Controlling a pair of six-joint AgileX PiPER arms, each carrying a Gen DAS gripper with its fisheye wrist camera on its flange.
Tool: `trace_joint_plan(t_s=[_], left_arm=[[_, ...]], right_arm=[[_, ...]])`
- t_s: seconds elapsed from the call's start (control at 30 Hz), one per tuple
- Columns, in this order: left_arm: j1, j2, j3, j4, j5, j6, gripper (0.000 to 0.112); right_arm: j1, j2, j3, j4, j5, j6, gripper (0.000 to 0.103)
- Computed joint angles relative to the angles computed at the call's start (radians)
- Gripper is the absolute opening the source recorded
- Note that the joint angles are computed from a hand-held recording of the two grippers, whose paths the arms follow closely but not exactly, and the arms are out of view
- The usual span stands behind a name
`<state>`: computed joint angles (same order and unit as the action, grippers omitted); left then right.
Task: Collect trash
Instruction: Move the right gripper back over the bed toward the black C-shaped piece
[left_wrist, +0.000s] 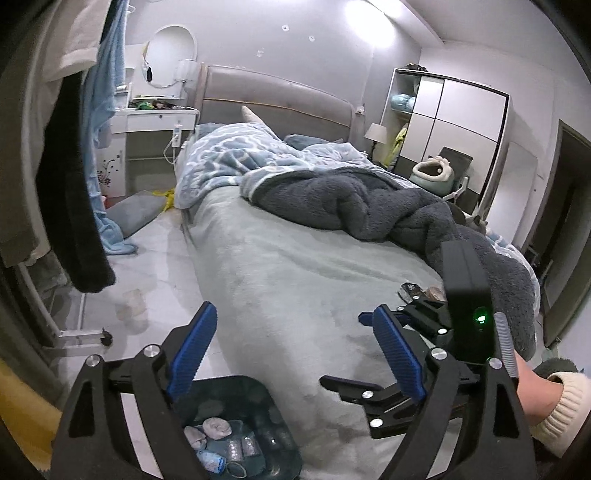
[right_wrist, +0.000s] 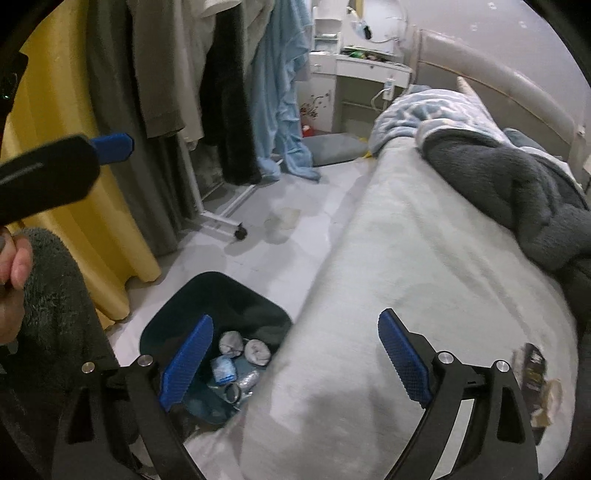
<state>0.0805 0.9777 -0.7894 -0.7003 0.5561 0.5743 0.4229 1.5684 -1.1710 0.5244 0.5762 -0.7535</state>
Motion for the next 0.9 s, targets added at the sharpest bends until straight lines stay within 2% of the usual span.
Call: trace_joint_plan(t_s=[0.27,0.43,0.63,0.73,0.9], left_arm=[[-0.103,0.087,-0.011,-0.028,-0.076,0.016,0.089],[-0.218,0.129,-0.022,0.031,-0.134,-0.055,0.089],[-0.321,0.177,-0.047,0.036,-0.187,-0.101,0.089],[-0.373,0.202,-0.059,0.074,-0.214,-0.155,0.089],[-0.471,0.262,-0.093,0.244,-0.256,-0.360,0.089]], right_arm=[[-0.134,-0.064,0.079,-0.015,-0.071,-0.005,0.092],[-0.238,-0.097,0.107,0.054,-0.058,-0.058,0.092],[-0.314,-0.132,0.173,0.078,-0.080,-0.099,0.092],[-0.370,-0.152,0.196,0.113,-0.077,-0.146,0.092],[-0.509,-0.155,0.211,0.206,-0.070,-0.260,0.092]])
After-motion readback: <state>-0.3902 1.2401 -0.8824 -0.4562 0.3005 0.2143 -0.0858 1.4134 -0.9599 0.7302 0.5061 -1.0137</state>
